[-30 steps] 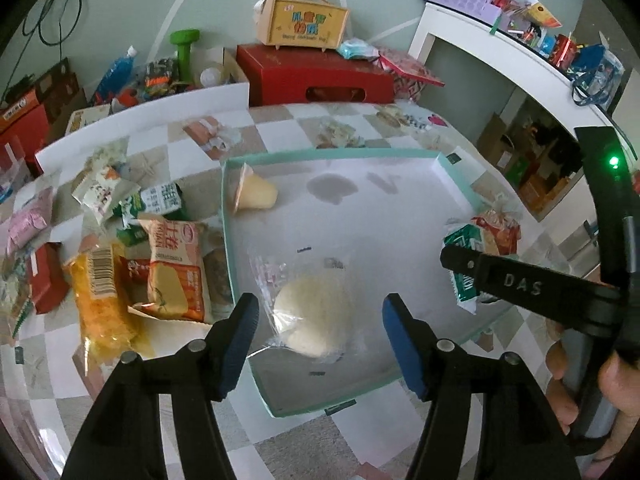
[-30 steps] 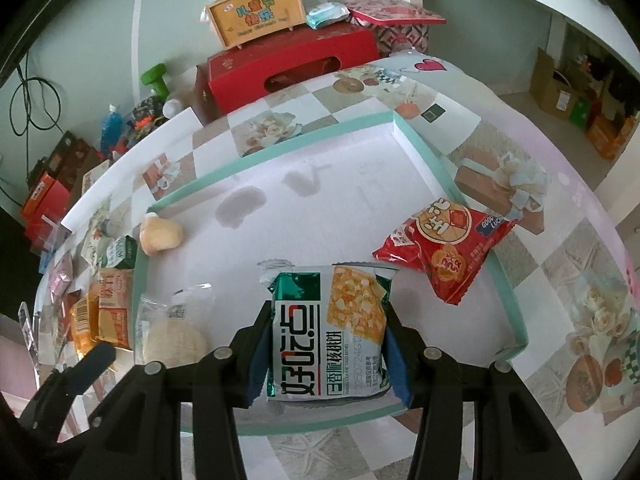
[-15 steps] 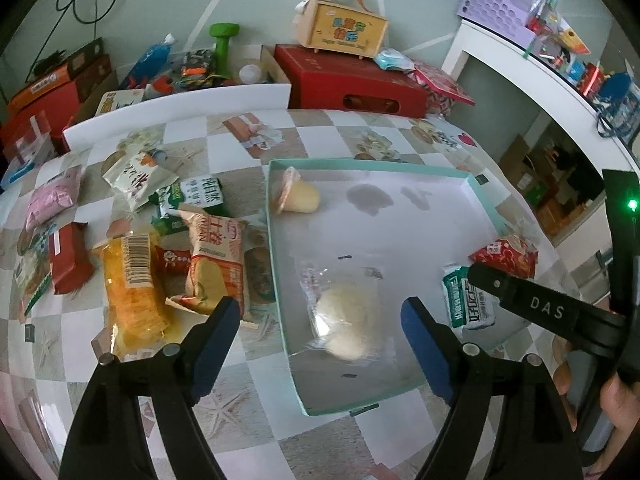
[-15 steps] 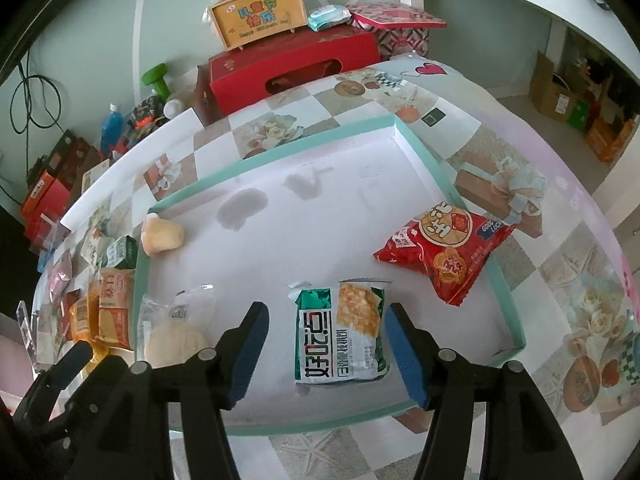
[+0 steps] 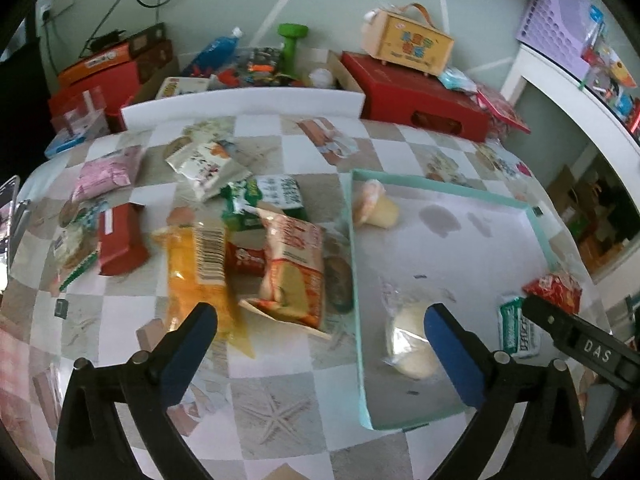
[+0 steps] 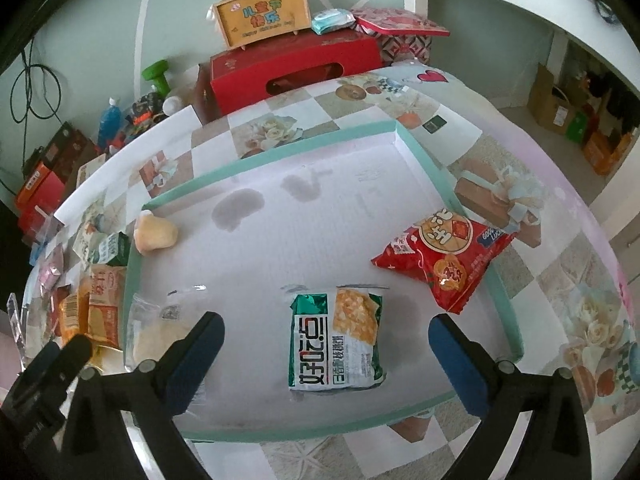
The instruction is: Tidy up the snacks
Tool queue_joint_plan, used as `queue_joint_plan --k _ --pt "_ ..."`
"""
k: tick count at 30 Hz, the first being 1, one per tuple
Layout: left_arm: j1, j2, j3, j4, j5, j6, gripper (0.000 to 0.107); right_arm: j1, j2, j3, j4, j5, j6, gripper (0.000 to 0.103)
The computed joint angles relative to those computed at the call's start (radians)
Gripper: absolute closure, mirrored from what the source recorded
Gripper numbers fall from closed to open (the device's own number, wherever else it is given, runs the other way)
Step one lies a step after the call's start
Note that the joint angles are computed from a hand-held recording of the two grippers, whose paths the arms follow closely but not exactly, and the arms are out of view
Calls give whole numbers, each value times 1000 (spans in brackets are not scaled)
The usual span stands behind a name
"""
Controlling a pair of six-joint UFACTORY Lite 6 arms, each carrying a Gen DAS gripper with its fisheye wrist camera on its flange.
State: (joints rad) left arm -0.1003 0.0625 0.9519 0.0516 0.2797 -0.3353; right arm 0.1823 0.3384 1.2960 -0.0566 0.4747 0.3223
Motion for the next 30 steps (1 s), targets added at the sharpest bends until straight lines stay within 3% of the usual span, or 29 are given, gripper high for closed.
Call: queue_joint_plan --k 2,8,13,21,25,30 --pt "0 -9 -11 79 -11 -76 4 0 -4 -4 3 -7 -2 0" --pt "10 -17 -19 105 -22 -96 4 19 -21 -27 -103 -38 98 0" --pt "30 -45 -39 115 -38 -92 4 29 -40 -46 -63 -85 59 0" --pt "189 -109 -51 -159 -6 250 4 112 -17 -14 -65 -112 25 0" --pt "300 -137 -48 -191 23 357 4 143 -3 9 139 -139 -134 0" --pt "478 -111 -12 -455 100 655 4 206 42 80 230 -119 -188 0"
